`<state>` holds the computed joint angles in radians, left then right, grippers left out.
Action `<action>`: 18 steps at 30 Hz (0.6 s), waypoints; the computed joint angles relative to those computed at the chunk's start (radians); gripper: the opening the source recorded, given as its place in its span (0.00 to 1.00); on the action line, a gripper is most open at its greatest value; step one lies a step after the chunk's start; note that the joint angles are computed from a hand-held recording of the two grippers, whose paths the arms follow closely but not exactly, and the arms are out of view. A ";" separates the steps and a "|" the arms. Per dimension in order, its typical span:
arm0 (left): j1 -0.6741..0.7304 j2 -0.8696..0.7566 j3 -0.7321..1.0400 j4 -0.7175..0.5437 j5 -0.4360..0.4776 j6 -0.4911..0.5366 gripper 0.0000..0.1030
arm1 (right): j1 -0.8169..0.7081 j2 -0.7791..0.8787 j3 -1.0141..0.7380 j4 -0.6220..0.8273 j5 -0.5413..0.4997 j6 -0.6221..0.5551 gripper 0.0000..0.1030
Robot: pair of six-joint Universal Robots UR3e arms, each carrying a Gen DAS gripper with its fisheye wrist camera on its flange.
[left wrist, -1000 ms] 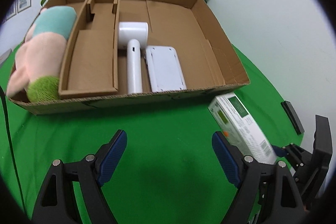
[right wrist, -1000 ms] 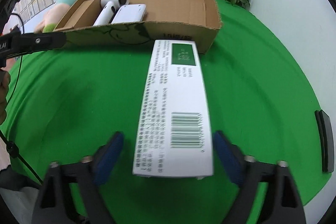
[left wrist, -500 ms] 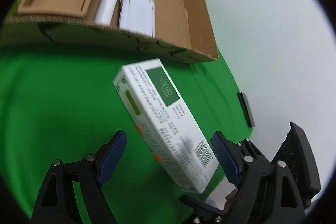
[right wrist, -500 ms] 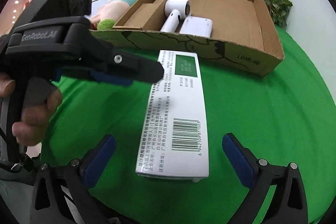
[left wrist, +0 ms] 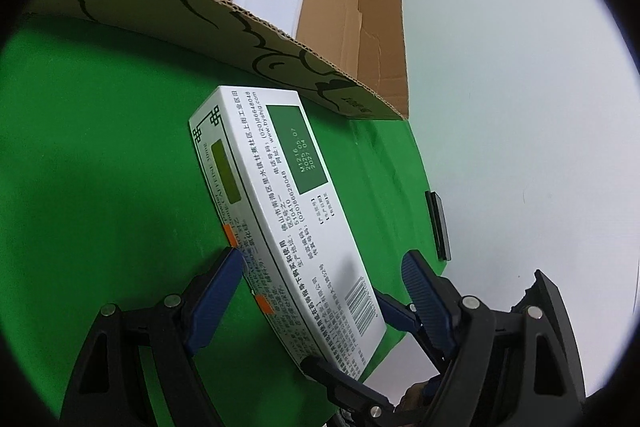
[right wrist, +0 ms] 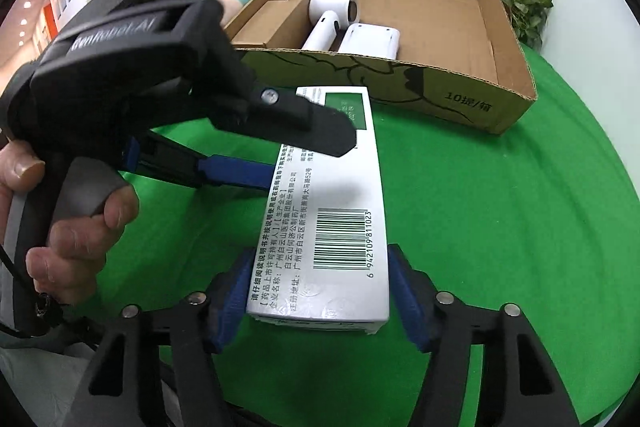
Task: Organize objects
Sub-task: 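Close the right gripper on the white medicine box, then lift the medicine box with the right gripper and carry it into the box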
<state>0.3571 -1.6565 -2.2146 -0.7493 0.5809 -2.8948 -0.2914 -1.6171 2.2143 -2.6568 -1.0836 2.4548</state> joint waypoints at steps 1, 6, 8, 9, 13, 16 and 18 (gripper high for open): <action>0.000 0.004 -0.008 0.008 0.001 -0.007 0.78 | -0.005 -0.005 0.002 0.006 0.010 0.001 0.59; 0.012 0.016 -0.041 0.014 -0.010 -0.027 0.67 | -0.085 -0.004 -0.048 0.162 0.127 0.013 0.58; 0.013 0.012 -0.040 -0.018 -0.024 -0.019 0.64 | -0.104 0.007 -0.070 0.207 0.161 0.012 0.58; 0.011 0.012 -0.042 -0.019 -0.026 -0.022 0.64 | -0.114 0.009 -0.081 0.239 0.183 0.007 0.58; -0.006 0.015 -0.050 0.008 -0.018 -0.060 0.54 | -0.108 0.001 -0.071 0.239 0.185 0.003 0.58; -0.007 0.030 -0.055 0.024 -0.009 -0.072 0.39 | -0.099 0.010 -0.067 0.208 0.168 0.015 0.58; 0.000 0.051 -0.067 0.028 -0.022 -0.080 0.39 | -0.097 0.000 -0.057 0.191 0.168 0.016 0.58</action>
